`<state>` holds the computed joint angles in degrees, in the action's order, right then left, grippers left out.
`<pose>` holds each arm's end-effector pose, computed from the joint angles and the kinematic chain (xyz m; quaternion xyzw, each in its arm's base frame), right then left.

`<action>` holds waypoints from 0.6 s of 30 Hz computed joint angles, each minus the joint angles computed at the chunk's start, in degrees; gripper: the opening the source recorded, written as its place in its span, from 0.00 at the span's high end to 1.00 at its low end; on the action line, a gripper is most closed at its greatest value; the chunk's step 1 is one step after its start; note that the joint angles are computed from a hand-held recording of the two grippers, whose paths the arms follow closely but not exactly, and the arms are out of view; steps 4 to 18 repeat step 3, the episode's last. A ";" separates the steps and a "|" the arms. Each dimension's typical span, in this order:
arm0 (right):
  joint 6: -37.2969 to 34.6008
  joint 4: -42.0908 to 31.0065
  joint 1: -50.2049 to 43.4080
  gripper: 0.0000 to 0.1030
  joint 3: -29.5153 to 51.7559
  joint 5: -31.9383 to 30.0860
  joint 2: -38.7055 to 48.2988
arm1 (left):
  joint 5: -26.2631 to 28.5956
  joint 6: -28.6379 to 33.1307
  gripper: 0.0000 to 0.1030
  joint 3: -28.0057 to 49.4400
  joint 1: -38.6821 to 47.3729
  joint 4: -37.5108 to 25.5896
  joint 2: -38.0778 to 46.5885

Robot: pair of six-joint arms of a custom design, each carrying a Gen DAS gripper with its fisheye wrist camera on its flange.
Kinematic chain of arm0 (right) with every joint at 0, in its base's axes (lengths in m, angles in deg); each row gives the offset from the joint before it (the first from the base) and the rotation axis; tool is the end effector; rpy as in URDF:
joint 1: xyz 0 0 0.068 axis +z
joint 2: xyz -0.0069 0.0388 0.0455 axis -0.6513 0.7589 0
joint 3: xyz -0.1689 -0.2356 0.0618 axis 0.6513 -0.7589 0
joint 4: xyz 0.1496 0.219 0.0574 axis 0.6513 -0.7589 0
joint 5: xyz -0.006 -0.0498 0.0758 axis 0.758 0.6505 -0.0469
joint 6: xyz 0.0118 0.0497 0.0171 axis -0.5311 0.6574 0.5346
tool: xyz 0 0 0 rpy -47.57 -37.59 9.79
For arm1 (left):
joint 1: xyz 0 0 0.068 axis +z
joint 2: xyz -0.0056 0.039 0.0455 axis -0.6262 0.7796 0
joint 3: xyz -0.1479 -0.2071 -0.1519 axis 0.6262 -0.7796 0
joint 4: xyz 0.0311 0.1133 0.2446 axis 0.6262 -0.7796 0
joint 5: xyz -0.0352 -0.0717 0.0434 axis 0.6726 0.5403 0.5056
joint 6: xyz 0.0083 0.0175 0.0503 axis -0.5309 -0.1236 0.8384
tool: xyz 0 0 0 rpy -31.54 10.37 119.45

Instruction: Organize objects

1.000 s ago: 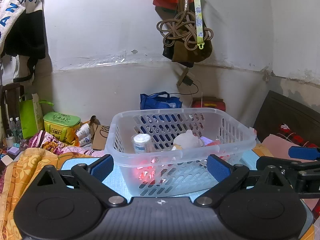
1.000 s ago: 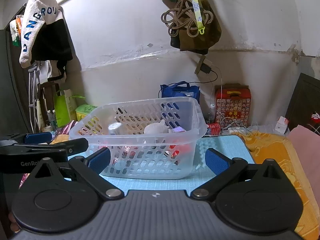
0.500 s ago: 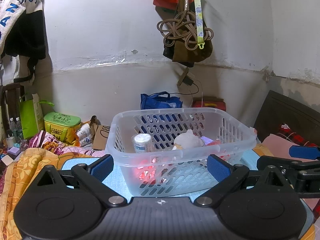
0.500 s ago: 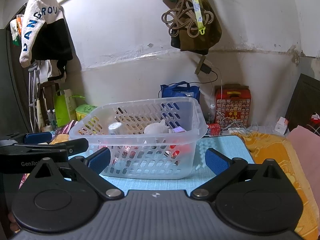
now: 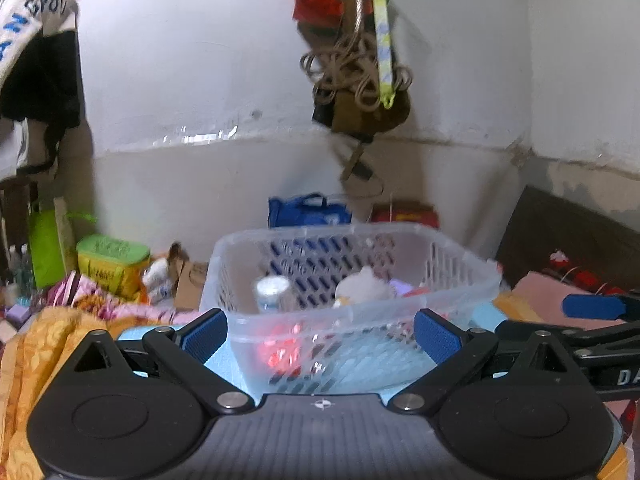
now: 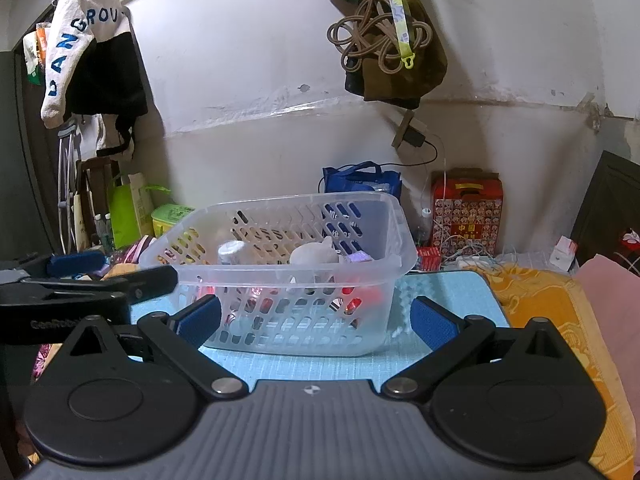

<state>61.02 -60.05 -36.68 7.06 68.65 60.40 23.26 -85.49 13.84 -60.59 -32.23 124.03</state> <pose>0.2314 0.0092 0.1698 0.1072 0.8392 -0.0092 0.5331 0.3034 -0.1277 0.1868 0.2152 0.7992 -0.1649 0.5364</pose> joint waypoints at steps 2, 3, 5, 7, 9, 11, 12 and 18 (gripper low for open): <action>0.03 0.00 0.08 0.00 -0.02 0.13 0.06 | -1.83 0.72 0.02 -0.91 -0.49 1.53 -0.56; 0.09 -0.03 -0.03 0.00 -0.04 -0.01 0.04 | -3.26 0.87 0.02 -1.12 -0.90 1.89 -0.67; 0.09 -0.03 -0.03 0.00 -0.04 -0.01 0.04 | -3.26 0.87 0.02 -1.12 -0.90 1.89 -0.67; 0.09 -0.03 -0.03 0.00 -0.04 -0.01 0.04 | -3.26 0.87 0.02 -1.12 -0.90 1.89 -0.67; 0.09 -0.03 -0.03 0.00 -0.04 -0.01 0.04 | -3.26 0.87 0.02 -1.12 -0.90 1.89 -0.67; 0.09 -0.03 -0.03 0.00 -0.04 -0.01 0.04 | -3.26 0.87 0.02 -1.12 -0.90 1.89 -0.67; 0.09 -0.03 -0.03 0.00 -0.04 -0.01 0.04 | -3.26 0.87 0.02 -1.12 -0.90 1.89 -0.67; 0.09 -0.03 -0.03 0.00 -0.04 -0.01 0.04 | -3.26 0.87 0.02 -1.12 -0.90 1.89 -0.67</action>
